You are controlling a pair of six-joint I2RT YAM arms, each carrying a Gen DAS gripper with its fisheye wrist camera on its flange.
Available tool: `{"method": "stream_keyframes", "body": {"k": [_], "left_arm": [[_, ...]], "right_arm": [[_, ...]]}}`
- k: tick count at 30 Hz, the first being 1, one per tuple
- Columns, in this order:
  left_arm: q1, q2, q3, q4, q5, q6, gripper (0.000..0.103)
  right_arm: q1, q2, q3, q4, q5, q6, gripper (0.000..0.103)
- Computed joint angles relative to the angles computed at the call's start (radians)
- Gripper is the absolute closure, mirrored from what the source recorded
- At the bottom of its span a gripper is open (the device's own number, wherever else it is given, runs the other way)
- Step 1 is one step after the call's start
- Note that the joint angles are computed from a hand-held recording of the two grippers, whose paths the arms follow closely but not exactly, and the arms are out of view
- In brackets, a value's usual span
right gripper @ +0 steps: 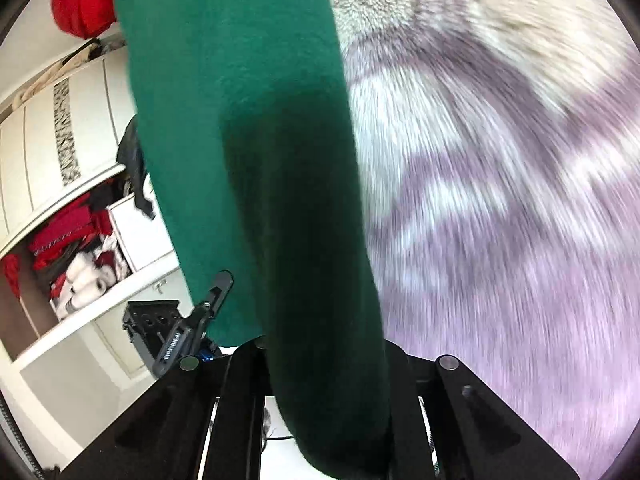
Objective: Fold large clothes
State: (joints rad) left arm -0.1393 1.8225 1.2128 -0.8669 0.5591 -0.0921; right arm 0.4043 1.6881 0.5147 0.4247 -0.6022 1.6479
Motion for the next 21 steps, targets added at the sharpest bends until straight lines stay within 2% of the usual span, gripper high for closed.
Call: {"method": "stream_keyframes", "body": {"k": [1, 4, 7, 8, 9, 10, 12, 13, 14, 15, 16, 18, 19, 21], "left_arm": [[-0.001, -0.072, -0.058, -0.041, -0.011, 0.01, 0.088], [-0.004, -0.166, -0.166, -0.111, -0.024, 0.018, 0.088], [0.003, -0.198, -0.23, -0.2, -0.037, 0.0, 0.079], [0.015, -0.206, -0.215, -0.233, -0.019, -0.018, 0.076], [0.021, -0.222, -0.188, -0.272, -0.013, -0.038, 0.076], [0.024, -0.234, -0.154, -0.311, -0.021, -0.047, 0.075], [0.028, -0.244, -0.043, -0.4, -0.032, -0.043, 0.068], [0.033, -0.233, 0.037, -0.444, -0.035, -0.037, 0.052], [0.03, -0.213, 0.095, -0.456, -0.038, -0.033, 0.038], [0.0, -0.176, 0.159, -0.439, -0.051, -0.058, 0.035], [-0.007, -0.14, 0.211, -0.43, -0.06, -0.058, 0.035], [-0.053, 0.02, 0.402, -0.382, -0.09, -0.067, 0.035], [-0.061, 0.083, 0.478, -0.374, -0.094, -0.061, 0.035], [-0.108, 0.308, 0.729, -0.299, -0.118, -0.078, 0.035]], "right_arm": [[0.025, -0.081, -0.034, -0.049, -0.002, 0.013, 0.091], [0.143, -0.26, -0.158, -0.075, 0.038, 0.145, 0.091], [0.267, -0.346, -0.252, -0.074, 0.07, 0.233, 0.09], [0.265, -0.325, -0.258, -0.06, 0.054, 0.237, 0.088], [0.25, -0.281, -0.226, -0.076, 0.039, 0.226, 0.078], [0.208, -0.287, -0.208, -0.156, -0.013, 0.18, 0.072], [0.149, -0.339, -0.106, -0.455, -0.044, 0.026, 0.055], [0.123, -0.373, -0.078, -0.568, -0.038, -0.048, 0.049], [0.091, -0.405, -0.028, -0.691, -0.02, -0.126, 0.035], [0.071, -0.408, 0.02, -0.773, -0.009, -0.179, 0.03], [0.042, -0.418, 0.065, -0.857, 0.007, -0.238, 0.03], [-0.022, -0.402, 0.141, -0.959, 0.03, -0.331, 0.03], [-0.046, -0.38, 0.171, -0.989, 0.039, -0.362, 0.03], [-0.098, -0.315, 0.239, -1.034, 0.068, -0.407, 0.03]]}}
